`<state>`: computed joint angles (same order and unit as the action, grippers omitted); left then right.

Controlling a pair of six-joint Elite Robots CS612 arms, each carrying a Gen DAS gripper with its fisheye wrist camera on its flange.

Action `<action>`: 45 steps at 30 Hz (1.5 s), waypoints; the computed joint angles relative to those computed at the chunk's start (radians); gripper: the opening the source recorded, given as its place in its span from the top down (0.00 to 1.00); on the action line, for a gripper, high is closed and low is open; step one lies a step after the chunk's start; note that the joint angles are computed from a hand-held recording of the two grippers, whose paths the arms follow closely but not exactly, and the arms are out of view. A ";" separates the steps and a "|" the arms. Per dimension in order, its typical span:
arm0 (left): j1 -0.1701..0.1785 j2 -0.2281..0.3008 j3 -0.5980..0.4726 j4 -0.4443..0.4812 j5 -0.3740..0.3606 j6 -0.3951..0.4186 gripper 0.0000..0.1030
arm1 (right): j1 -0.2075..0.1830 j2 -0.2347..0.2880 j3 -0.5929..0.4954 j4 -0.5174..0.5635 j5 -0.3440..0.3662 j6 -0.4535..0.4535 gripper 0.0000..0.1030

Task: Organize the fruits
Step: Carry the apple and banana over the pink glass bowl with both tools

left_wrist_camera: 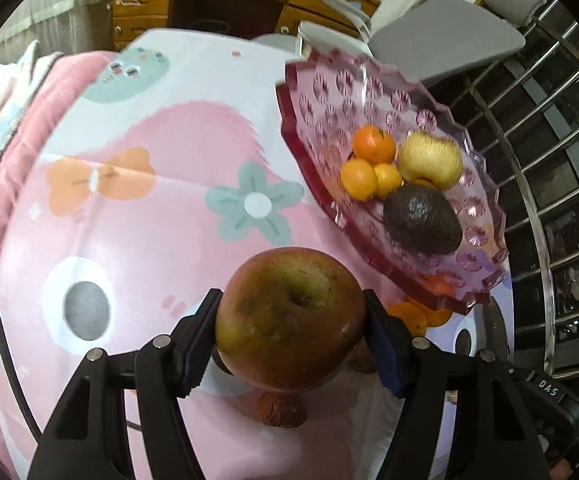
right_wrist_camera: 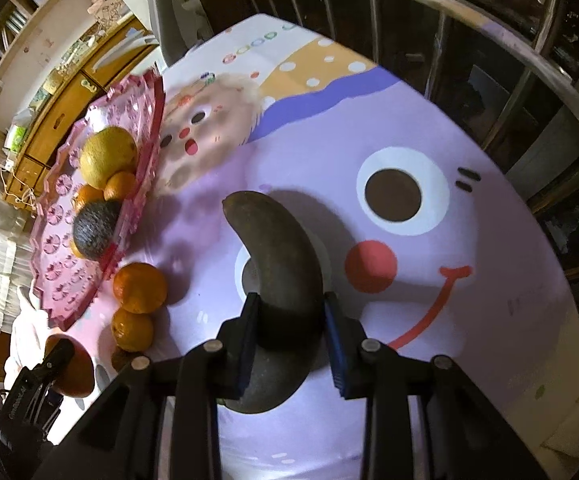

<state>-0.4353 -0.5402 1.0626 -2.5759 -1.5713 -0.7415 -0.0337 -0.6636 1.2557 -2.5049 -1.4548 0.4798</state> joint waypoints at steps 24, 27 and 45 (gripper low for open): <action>0.012 0.018 -0.129 -0.086 0.122 0.036 0.36 | 0.007 0.055 -0.194 -0.081 0.090 -0.061 0.70; 0.016 0.043 -0.173 -0.056 0.099 0.046 0.36 | 0.014 0.081 -0.236 -0.046 0.102 -0.053 0.70; 0.024 0.130 -0.325 0.078 -0.029 0.123 0.33 | 0.040 0.172 -0.387 0.099 0.102 -0.067 0.68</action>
